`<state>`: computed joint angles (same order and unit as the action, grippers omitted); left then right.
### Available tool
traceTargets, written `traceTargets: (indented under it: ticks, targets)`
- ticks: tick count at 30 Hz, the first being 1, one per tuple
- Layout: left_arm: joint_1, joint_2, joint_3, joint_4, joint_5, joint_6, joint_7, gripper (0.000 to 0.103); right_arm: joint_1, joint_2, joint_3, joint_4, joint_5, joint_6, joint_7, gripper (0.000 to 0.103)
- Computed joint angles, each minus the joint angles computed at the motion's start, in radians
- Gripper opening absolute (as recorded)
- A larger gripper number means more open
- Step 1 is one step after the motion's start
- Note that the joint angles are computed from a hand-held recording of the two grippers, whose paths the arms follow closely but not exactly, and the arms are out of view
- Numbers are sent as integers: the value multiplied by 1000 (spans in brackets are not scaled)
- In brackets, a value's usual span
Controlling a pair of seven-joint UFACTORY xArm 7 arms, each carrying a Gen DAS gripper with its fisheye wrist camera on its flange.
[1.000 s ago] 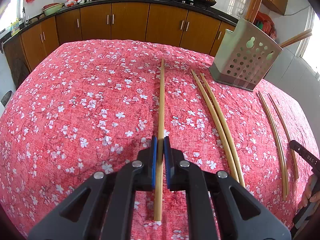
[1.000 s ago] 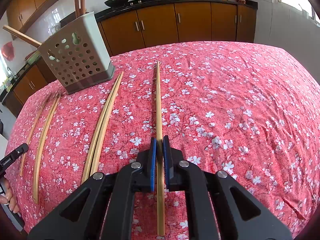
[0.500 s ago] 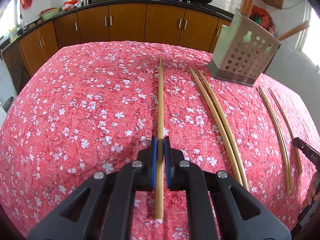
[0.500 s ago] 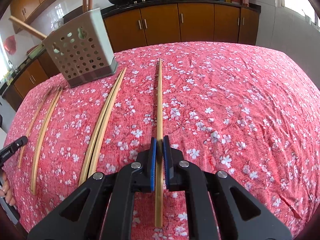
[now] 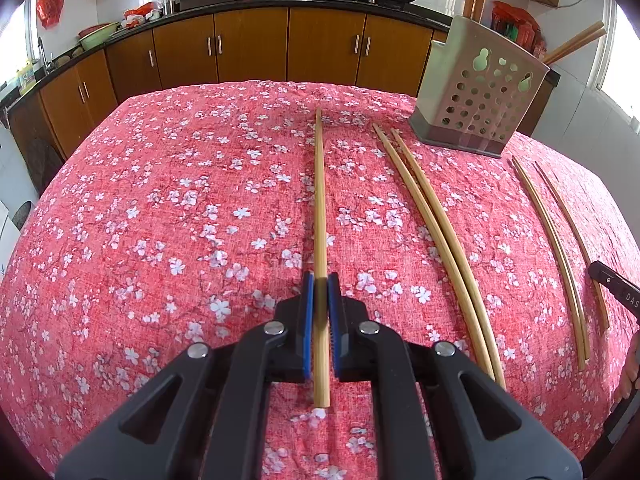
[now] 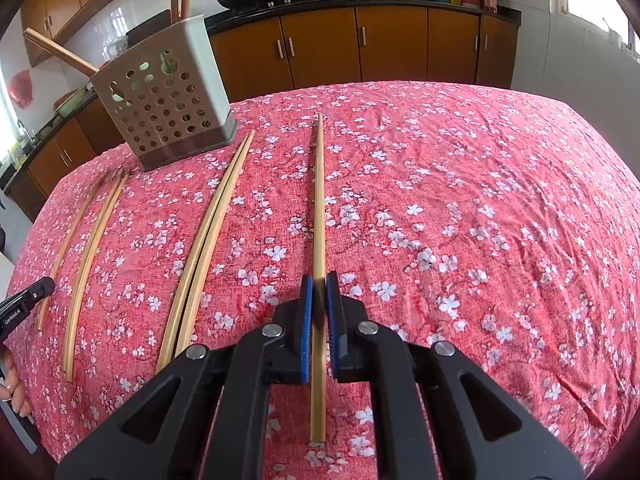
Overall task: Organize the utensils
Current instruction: 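Hold the grasped chopsticks in both tools and begin lifting them from the table, then carry the left tool's chopstick over the metal holder while the right tool carries its chopstick there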
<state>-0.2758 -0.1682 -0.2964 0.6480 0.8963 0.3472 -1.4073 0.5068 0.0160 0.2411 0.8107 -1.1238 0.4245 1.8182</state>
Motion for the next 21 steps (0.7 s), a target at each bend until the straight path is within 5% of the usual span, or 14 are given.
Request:
traceTargets:
  ticks: [4, 21]
  targets:
    - [-10, 0, -1, 6, -15, 20, 19, 8, 3, -4, 3, 3, 41, 14, -52, 7]
    - [85, -144, -84, -9, -20, -4, 29, 8, -64, -112, 60, -17, -47, 30, 24, 7]
